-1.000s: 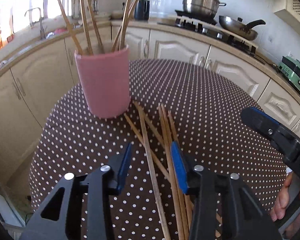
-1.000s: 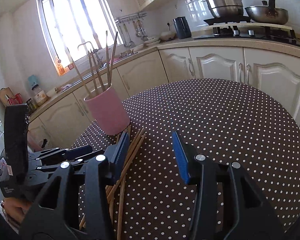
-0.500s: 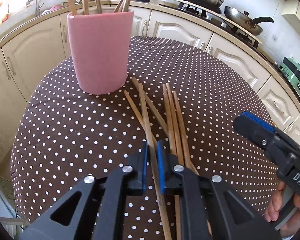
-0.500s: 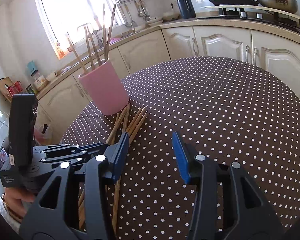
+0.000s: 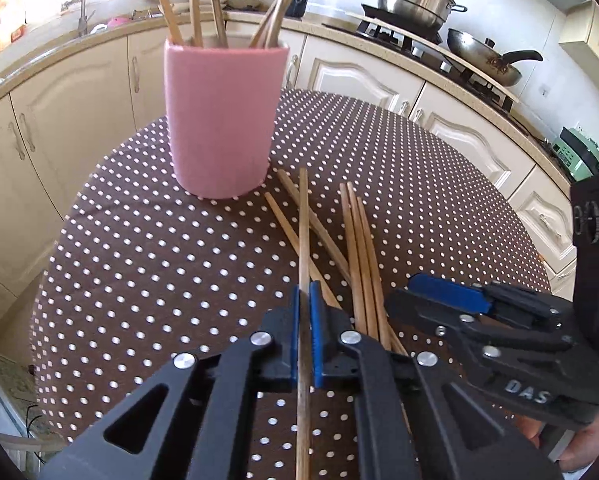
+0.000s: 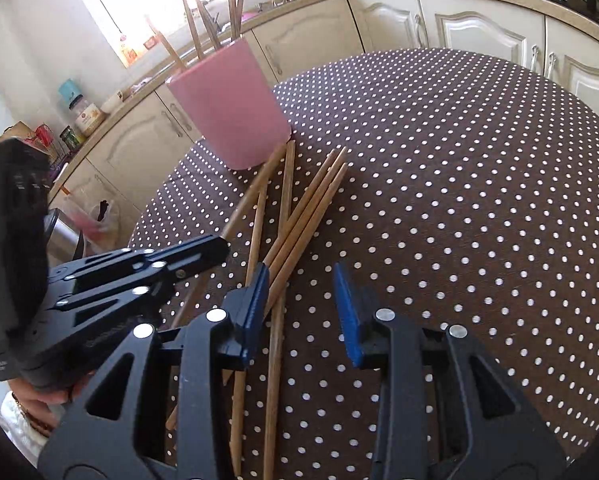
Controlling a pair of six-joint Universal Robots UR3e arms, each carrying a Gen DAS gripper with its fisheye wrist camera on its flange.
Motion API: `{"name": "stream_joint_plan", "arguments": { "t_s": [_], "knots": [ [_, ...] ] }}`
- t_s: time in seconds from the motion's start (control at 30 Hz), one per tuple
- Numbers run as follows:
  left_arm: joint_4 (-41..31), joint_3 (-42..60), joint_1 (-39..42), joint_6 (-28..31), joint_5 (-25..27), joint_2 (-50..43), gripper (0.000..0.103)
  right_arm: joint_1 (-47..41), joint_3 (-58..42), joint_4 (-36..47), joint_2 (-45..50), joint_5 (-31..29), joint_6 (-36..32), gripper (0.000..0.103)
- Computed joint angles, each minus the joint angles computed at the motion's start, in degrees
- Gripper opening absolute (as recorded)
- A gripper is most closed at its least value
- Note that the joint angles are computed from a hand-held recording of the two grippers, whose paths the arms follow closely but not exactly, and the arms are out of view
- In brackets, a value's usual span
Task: Organize utensils
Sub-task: 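Close the left tool on a chopstick while the right tool grasps another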
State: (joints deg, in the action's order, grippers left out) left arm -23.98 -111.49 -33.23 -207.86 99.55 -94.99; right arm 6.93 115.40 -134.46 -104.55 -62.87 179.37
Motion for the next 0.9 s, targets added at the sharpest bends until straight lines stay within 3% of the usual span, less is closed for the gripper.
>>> {"name": "stream_joint_plan", "arguments": {
  "t_s": [0.27, 0.47, 0.67, 0.9],
  "knots": [
    [0.0, -2.8, 1.7, 0.9, -0.8, 4.4, 0.006, 5.1, -7.8, 2.8, 6.5, -5.2, 1.4, 0.026],
    [0.1, -4.8, 3.3, 1.2, -2.6, 6.6, 0.006, 5.5, -12.9, 6.0, 10.8, -2.5, 1.5, 0.010],
    [0.6, -6.9, 4.3, 1.4, -3.8, 9.1, 0.006, 6.0, -13.0, 4.8, 11.6, -2.5, 2.4, 0.006],
    [1.9, -9.4, 4.4, 1.4, -4.3, 12.8, 0.006, 1.2, -7.8, 6.0, 4.8, 1.4, -0.5, 0.003]
  ]
}}
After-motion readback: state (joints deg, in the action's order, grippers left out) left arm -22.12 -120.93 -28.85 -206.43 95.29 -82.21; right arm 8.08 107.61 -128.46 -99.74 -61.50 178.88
